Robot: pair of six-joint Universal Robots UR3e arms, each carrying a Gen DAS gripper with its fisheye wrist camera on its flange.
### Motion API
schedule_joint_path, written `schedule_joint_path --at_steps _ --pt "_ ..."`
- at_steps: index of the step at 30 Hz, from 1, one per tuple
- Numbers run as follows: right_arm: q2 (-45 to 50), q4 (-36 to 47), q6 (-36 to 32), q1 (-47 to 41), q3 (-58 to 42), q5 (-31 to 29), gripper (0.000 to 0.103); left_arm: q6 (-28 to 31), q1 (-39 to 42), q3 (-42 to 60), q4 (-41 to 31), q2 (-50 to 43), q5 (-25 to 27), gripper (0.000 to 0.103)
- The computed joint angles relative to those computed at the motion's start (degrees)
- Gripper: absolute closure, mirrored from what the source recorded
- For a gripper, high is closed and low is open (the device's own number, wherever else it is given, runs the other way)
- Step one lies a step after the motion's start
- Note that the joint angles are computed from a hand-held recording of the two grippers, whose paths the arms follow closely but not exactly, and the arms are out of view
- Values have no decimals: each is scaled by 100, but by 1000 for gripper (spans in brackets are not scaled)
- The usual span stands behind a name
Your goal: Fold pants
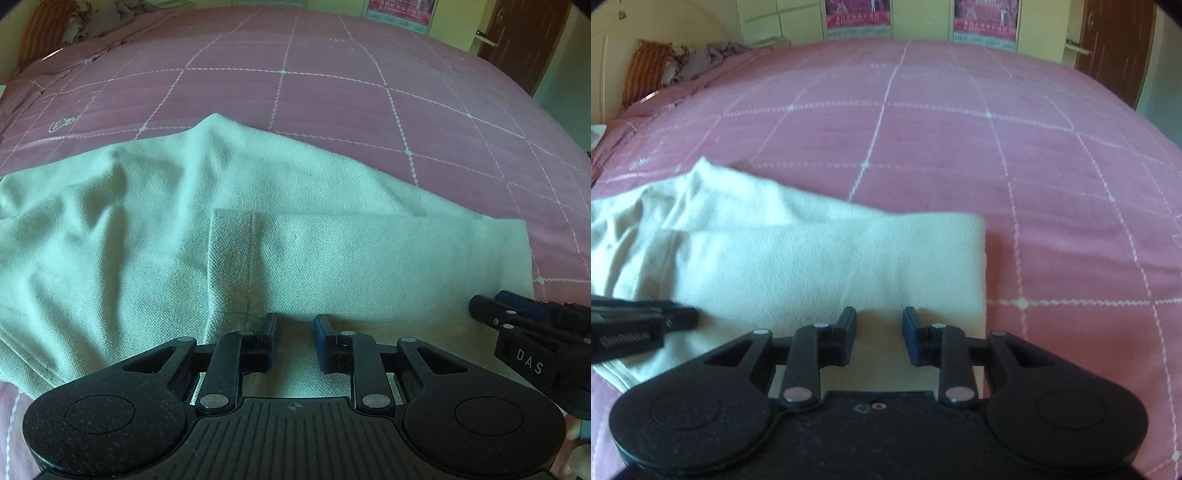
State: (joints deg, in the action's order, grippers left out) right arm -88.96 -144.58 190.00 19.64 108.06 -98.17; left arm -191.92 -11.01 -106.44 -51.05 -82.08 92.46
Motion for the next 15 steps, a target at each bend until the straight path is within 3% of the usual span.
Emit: schedule_joint_path --at_steps 4,15 --pt "107 -192 79 221 43 -298 75 14 -114 -115 142 26 122 81" --pt "-490 -241 395 652 543 -185 72 92 -201 -442 194 368 188 81"
